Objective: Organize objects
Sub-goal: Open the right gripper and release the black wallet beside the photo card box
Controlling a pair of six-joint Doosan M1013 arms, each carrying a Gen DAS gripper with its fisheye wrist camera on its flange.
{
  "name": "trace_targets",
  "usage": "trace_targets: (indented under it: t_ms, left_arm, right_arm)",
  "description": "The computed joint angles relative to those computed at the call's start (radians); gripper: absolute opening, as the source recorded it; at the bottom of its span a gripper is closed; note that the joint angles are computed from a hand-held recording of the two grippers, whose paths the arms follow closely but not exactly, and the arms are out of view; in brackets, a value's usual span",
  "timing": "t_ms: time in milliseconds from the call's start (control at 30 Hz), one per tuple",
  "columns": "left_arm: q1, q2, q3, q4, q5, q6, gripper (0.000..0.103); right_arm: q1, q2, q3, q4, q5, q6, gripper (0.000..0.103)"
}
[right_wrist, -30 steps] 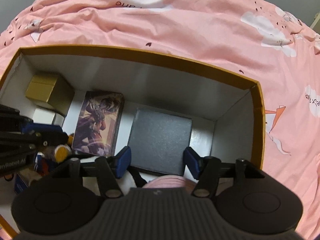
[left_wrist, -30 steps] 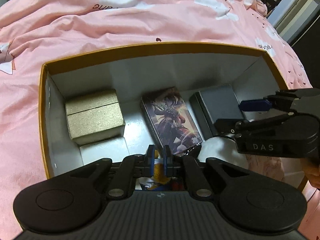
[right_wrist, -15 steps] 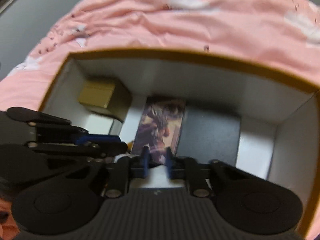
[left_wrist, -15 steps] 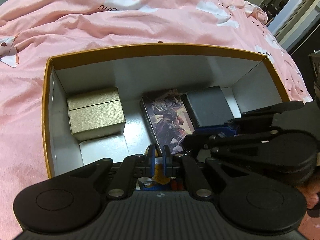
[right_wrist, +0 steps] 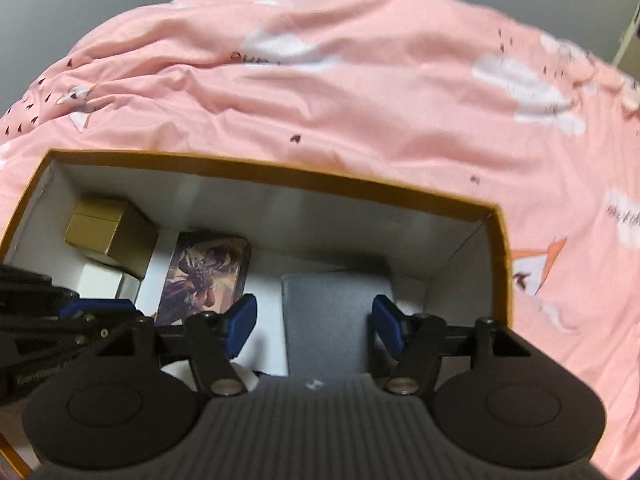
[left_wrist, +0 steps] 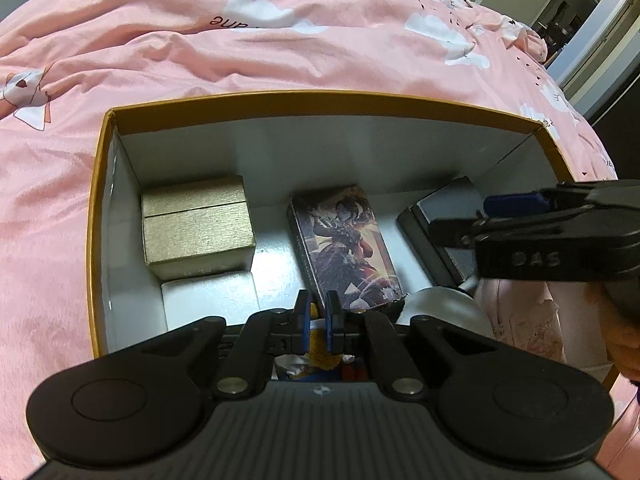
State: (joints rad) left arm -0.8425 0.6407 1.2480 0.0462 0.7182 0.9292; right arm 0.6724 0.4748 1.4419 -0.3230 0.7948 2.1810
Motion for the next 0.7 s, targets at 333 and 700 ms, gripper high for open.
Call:
trace_targets:
  t_ms: [333,700]
  left_arm:
    - [-0.002,-0.005,0.013,0.018,-0.026,-0.019,0.007]
    - [-0.006,-0.006,0.015,0.041,-0.037,-0.037,0.007]
  right_arm:
    - [0.032,0.070,-0.082,-0.057,0.153,0.040,0.094]
    - [0.044,0.089,-0.107,-0.090,0.201,0.054,0.093]
